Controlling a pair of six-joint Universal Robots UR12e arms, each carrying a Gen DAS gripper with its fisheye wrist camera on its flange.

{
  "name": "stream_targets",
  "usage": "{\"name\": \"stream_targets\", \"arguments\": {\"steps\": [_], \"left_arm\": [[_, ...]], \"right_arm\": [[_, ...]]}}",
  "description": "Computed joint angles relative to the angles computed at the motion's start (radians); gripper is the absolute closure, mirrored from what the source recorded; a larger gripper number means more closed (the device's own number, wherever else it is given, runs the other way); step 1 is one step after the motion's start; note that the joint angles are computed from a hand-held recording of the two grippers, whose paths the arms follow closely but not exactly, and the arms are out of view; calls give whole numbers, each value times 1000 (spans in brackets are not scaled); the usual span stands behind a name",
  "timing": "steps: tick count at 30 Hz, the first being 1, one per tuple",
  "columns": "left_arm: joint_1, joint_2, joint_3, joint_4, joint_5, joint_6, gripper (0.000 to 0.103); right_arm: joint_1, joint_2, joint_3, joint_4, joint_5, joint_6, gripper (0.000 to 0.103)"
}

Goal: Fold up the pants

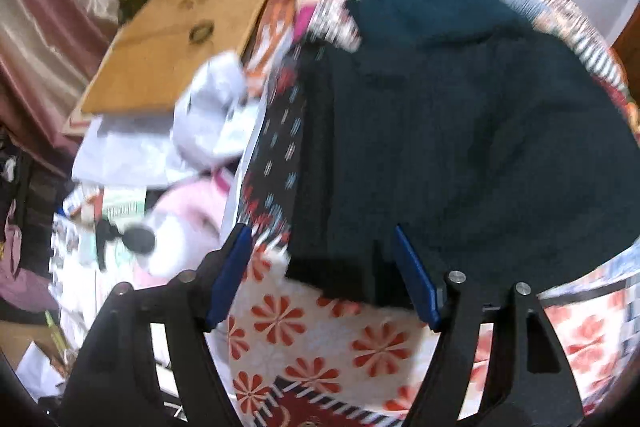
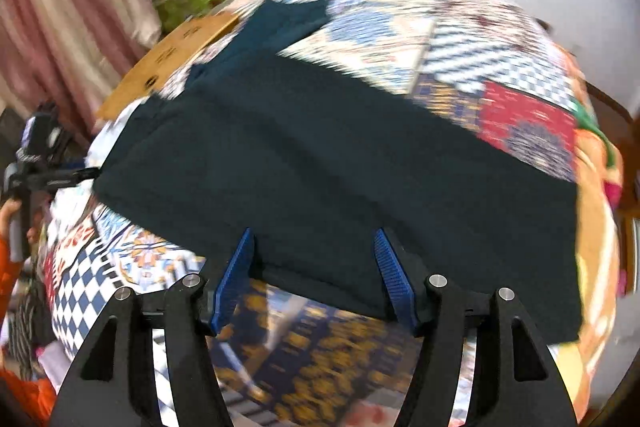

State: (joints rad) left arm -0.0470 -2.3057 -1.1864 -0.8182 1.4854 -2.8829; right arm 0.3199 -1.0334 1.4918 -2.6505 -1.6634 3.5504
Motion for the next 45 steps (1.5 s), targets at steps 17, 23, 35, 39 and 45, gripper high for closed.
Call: {"name": "stream_targets", "arguments": {"steps": [17, 23, 35, 39, 45], "left_arm": [[-110, -96, 180, -90, -78, 63, 24], [-116, -83, 141, -32, -34, 40, 14], [-124, -82, 137, -24, -1, 14, 13], [-124, -78, 130, -25, 1, 11, 13], [-133, -36, 37, 94, 79, 90, 13]], "right_arm": [[-121, -116, 212, -84, -225, 246, 47], [-175, -62, 178, -86, -177, 220, 73], [-183, -5, 113, -1, -195, 113, 77], [-171, 5, 103, 9, -236, 92, 86], [-139, 6, 114, -43, -394, 103, 94]]}}
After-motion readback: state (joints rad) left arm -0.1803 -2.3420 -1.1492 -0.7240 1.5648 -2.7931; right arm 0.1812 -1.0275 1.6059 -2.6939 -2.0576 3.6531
